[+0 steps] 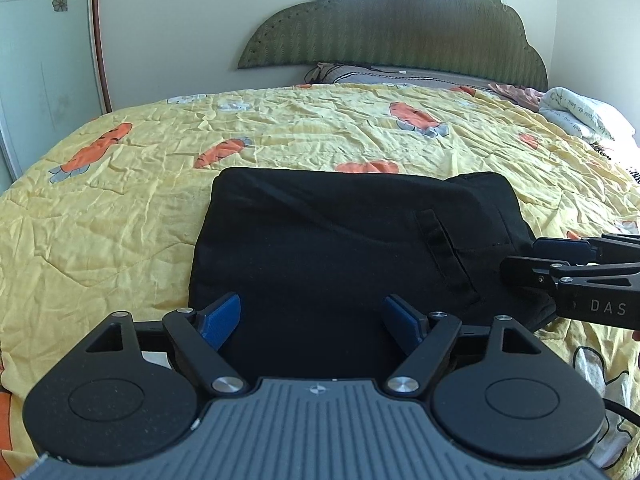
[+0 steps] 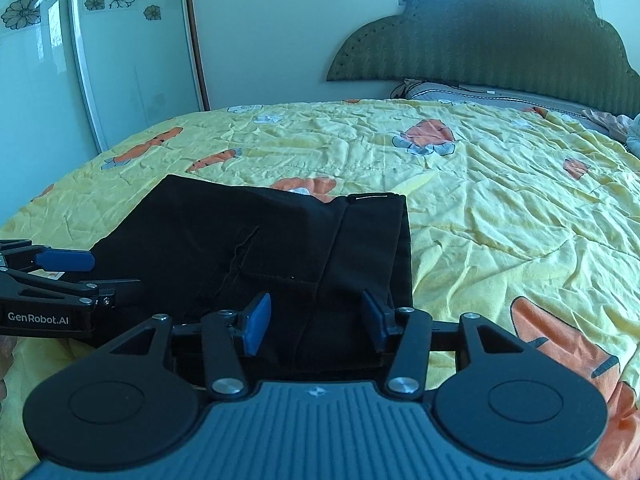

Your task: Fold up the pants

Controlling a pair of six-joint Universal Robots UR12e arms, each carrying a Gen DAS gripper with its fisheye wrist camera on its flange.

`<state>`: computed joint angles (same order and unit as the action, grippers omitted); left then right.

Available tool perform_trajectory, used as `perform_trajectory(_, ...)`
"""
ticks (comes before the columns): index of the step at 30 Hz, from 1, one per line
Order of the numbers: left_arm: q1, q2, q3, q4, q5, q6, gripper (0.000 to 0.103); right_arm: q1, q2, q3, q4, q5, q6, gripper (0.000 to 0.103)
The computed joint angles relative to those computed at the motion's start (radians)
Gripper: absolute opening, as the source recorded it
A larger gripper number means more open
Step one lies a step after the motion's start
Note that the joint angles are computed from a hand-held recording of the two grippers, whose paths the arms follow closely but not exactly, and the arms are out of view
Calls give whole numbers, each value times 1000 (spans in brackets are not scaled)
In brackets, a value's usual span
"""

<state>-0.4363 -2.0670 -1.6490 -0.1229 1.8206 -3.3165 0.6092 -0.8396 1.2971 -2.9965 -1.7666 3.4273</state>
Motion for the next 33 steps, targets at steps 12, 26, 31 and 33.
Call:
perform_trajectory(12, -1, 5, 6, -2, 28, 28, 83, -15, -11, 27, -60, 32, 39, 64)
perform_trajectory(26, 211, 21, 11, -141, -510, -42, 83, -206, 36, 27, -113, 721, 279, 66)
perform_trajectory(31, 228, -7, 33, -123, -642, -36, 81, -227, 106, -66, -129, 859, 350, 65)
perform_trajectory(33, 216, -15, 42, -111, -612, -27, 71, -219, 124, -109, -98, 838, 346, 62)
